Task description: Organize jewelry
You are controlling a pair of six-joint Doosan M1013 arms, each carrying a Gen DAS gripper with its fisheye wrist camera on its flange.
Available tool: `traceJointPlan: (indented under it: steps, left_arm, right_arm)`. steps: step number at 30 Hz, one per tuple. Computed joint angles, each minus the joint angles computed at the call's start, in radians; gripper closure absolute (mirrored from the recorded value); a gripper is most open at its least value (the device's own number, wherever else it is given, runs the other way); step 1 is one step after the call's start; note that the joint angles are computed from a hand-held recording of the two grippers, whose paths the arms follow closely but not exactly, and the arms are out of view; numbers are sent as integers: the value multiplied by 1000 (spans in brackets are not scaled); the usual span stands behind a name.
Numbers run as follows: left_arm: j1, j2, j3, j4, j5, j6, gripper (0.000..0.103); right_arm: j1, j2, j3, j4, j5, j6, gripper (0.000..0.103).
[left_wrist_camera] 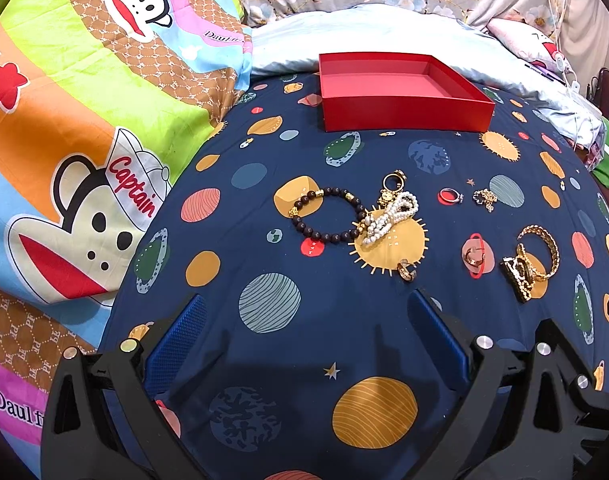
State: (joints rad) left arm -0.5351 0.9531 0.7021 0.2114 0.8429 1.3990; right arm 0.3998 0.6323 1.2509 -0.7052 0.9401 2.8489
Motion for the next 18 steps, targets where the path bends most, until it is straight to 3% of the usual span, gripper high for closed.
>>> traceJointPlan:
  steps: [18]
  left_arm:
    - [-2, 2, 6, 0, 3, -2, 5]
  right_arm:
    - [-2, 1, 4, 11, -5, -2, 5]
